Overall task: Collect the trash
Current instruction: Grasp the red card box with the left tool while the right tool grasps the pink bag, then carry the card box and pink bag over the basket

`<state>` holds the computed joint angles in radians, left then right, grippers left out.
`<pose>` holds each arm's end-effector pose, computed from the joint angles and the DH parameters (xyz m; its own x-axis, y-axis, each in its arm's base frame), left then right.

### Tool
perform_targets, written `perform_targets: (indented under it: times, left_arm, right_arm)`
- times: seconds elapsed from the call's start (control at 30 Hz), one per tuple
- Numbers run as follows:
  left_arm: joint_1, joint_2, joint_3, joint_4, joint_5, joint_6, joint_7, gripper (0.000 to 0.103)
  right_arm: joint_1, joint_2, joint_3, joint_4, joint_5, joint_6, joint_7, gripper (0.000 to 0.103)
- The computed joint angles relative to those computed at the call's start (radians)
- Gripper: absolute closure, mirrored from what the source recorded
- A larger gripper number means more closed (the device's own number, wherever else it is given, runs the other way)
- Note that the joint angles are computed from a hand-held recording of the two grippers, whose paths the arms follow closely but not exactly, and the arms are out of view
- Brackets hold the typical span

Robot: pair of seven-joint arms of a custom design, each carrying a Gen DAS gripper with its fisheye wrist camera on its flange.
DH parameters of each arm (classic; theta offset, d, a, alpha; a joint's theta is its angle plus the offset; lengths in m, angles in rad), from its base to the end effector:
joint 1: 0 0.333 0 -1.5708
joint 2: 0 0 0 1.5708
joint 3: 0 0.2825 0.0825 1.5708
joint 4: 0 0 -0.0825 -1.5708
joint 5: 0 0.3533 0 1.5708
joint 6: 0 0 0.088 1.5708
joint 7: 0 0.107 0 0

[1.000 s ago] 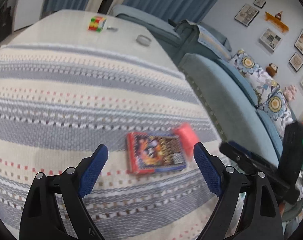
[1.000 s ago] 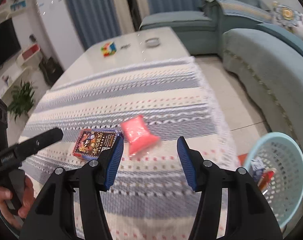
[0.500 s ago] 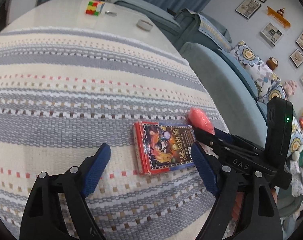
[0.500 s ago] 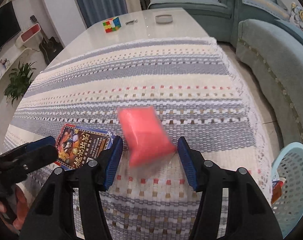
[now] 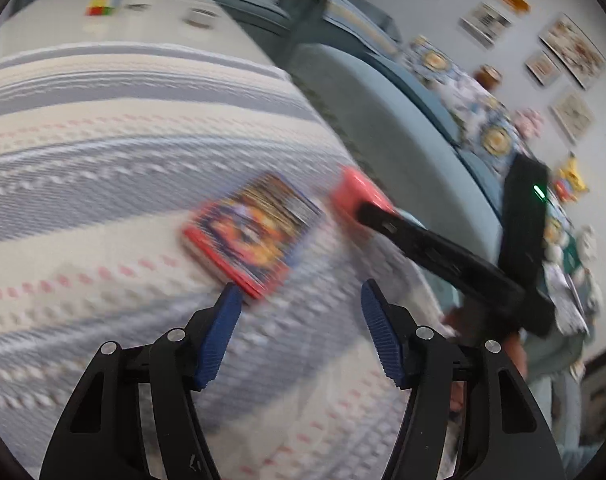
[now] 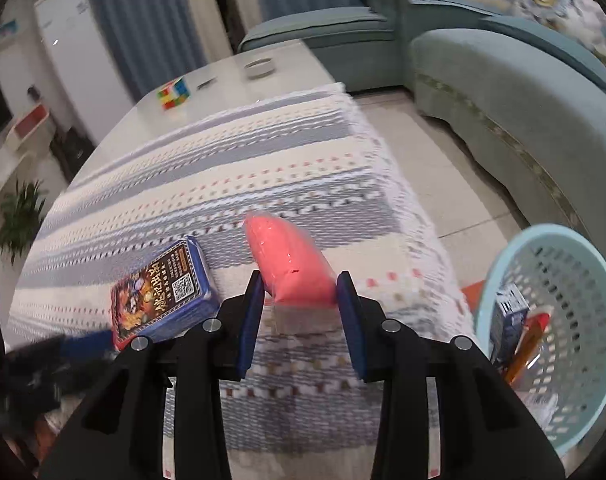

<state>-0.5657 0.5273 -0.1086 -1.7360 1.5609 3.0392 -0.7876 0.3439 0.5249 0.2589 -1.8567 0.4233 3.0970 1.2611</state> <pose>0.4479 -0.4463 0.3063 -0.0044 -0.8396 0.5431 -0.7624 -0.3487 -0.5452 0.5628 0.3222 0.3140 0.4644 -0.8589 -0.2159 -0.7289 -0.2323 -0.6440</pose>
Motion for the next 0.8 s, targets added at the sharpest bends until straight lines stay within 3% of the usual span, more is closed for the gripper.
perform_targets:
  times: [0.1,0.2,0.27,0.3,0.33,0.4,0.5,0.6,0.63,0.7,0.8]
  left_arm:
    - [-0.004,0.012,-0.013,0.013,-0.078,0.027,0.14,0.042]
    - [-0.03,-0.035,0.001,-0.025,-0.149,-0.037,0.232,0.035]
    - [-0.037,-0.069,-0.01,-0.045,-0.25,-0.173,0.349,0.016]
    - [-0.051,-0.068,-0.008,-0.029,-0.341,-0.268,0.462,0.015]
    - [-0.03,-0.054,-0.034,-0.008,-0.378,-0.307,0.529,0.015]
    - [0.027,0.01,-0.079,0.055,-0.55,-0.313,0.749,0.015]
    - [0.059,0.06,-0.094,0.096,-0.66,-0.282,0.896,0.015]
    - [0.038,0.107,-0.086,0.161,-0.737,-0.336,0.983,0.015]
    - [0.02,0.131,-0.081,0.206,-0.762,-0.392,1.02,0.017]
    - [-0.027,0.207,-0.063,0.345,-0.836,-0.515,1.106,0.026]
    - [-0.076,0.261,-0.032,0.441,-0.858,-0.603,1.147,0.038]
  right_arm:
    - [-0.063,-0.013,0.066,-0.034,0.037,0.035,-0.038,0.069]
    - [-0.093,-0.015,0.101,-0.047,0.06,0.053,-0.061,0.069]
    - [-0.094,-0.015,0.102,-0.049,0.063,0.061,-0.064,0.069]
    - [-0.093,-0.016,0.103,-0.05,0.064,0.064,-0.065,0.069]
    - [-0.103,-0.017,0.115,-0.054,0.067,0.07,-0.073,0.069]
    - [-0.128,-0.015,0.144,-0.058,0.074,0.077,-0.089,0.069]
    - [-0.169,-0.006,0.188,-0.055,0.09,0.08,-0.11,0.069]
    - [-0.19,-0.004,0.213,-0.055,0.104,0.084,-0.124,0.069]
    - [-0.195,-0.004,0.219,-0.057,0.107,0.087,-0.129,0.069]
    - [-0.198,-0.005,0.225,-0.062,0.109,0.097,-0.136,0.07]
    - [-0.217,-0.008,0.246,-0.071,0.112,0.111,-0.142,0.071]
